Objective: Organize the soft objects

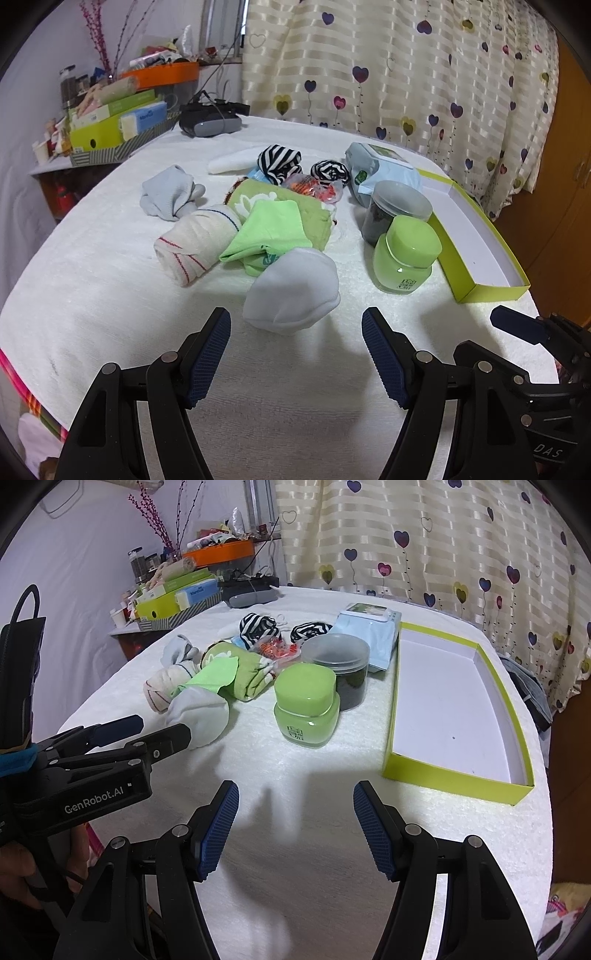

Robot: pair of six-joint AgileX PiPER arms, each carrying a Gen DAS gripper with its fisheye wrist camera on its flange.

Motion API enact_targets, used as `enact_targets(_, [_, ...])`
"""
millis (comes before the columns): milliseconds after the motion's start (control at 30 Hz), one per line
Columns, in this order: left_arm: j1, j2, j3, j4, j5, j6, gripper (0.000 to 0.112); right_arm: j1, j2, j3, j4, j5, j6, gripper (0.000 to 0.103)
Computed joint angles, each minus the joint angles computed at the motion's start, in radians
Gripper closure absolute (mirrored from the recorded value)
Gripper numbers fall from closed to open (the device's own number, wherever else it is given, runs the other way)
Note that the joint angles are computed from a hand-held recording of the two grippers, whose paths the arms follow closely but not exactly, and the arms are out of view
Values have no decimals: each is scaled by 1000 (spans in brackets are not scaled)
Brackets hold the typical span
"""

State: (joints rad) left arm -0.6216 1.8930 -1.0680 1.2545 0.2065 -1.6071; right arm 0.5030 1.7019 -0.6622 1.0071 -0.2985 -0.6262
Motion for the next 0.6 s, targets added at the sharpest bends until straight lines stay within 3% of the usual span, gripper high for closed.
enact_targets(400, [19,-6,9,65,-28,-61,38,11,3,-20,57,7,-65,38])
enact_targets(600, [33,-24,41,310,-52,-290,38,15,12,-34,53,14,-69,38])
